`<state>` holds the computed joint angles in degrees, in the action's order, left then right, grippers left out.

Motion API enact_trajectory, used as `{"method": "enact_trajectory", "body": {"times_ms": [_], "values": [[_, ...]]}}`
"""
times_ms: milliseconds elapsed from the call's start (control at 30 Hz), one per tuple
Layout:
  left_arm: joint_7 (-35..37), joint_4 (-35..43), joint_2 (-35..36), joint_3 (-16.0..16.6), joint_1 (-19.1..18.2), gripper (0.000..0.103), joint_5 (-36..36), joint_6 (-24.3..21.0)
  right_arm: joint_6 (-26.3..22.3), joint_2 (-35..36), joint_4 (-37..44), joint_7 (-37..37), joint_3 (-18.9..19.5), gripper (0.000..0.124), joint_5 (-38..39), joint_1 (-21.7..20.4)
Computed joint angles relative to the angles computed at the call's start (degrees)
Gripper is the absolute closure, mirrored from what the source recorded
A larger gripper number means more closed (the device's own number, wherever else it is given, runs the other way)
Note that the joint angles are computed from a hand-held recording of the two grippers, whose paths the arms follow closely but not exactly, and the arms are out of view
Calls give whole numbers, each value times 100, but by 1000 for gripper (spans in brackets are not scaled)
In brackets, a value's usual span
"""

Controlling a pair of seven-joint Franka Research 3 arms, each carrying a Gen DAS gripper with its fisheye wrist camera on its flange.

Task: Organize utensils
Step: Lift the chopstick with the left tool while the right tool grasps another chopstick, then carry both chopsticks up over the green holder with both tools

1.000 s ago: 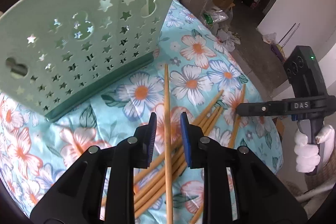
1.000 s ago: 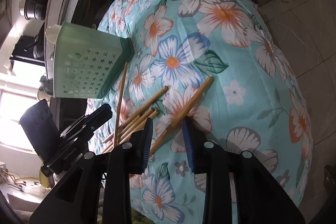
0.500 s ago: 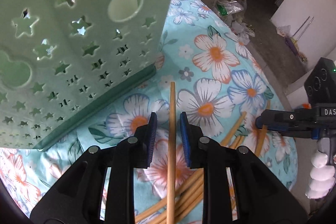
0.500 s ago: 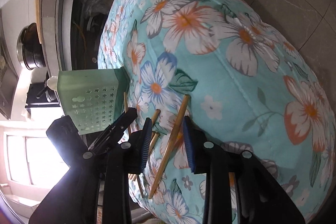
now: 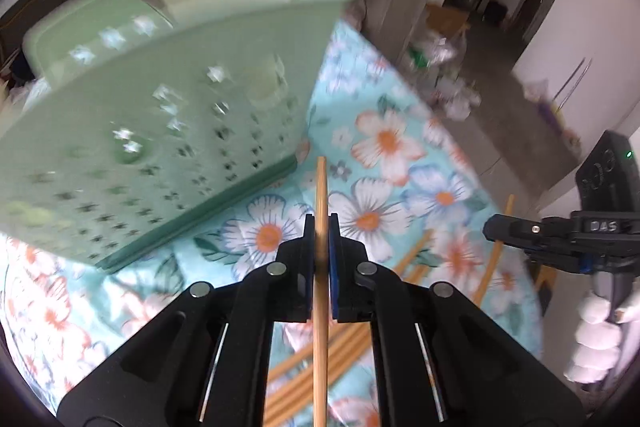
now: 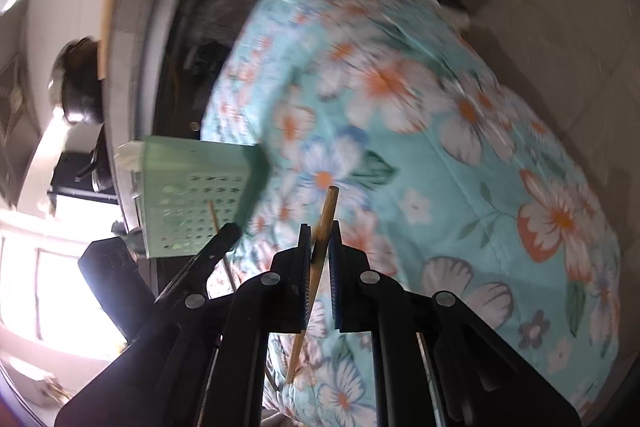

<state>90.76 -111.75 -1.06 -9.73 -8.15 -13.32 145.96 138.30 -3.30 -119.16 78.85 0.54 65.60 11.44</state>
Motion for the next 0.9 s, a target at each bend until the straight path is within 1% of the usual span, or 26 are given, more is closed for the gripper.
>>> {"method": "enact_trajectory", "body": {"times_ms": [67,167,300,400,500,600,633,667,833,900], "values": [[195,-217,-344,62,10,98,-395,135,207,-193,11,-183,46,115,-226,41],[288,-429,-737,201,-33,98,-627,301,491,-396,94,-392,100,116,-656,147],[366,-725,-1338,508,-163,98,-1022,526,776,-549,254,-659,126,117,-1097,315],[316,-846,-1697,677,-223,98,-1059,794,897,-630,406,-855,125,118,-1324,423],[341,-888,-1995,929,-339,98,-1111,1050,1015,-630,639,-1022,146,118,-1562,525],[347,-798,-2129,1133,-479,98,-1192,1339,1159,-571,898,-1103,186,118,-1796,605],[395,-766,-2195,1232,-518,98,-1202,1368,1163,-552,984,-1152,180,118,-1803,630],[392,-718,-2199,1263,-525,98,-1174,1533,1184,-522,1099,-1219,178,118,-1820,653],[370,-338,-1997,1475,-661,98,-1109,2065,1286,-317,1647,-1376,231,118,-1968,723],[333,-150,-1830,1492,-643,98,-1020,2199,1255,-184,1907,-1398,258,118,-2051,732]]}}
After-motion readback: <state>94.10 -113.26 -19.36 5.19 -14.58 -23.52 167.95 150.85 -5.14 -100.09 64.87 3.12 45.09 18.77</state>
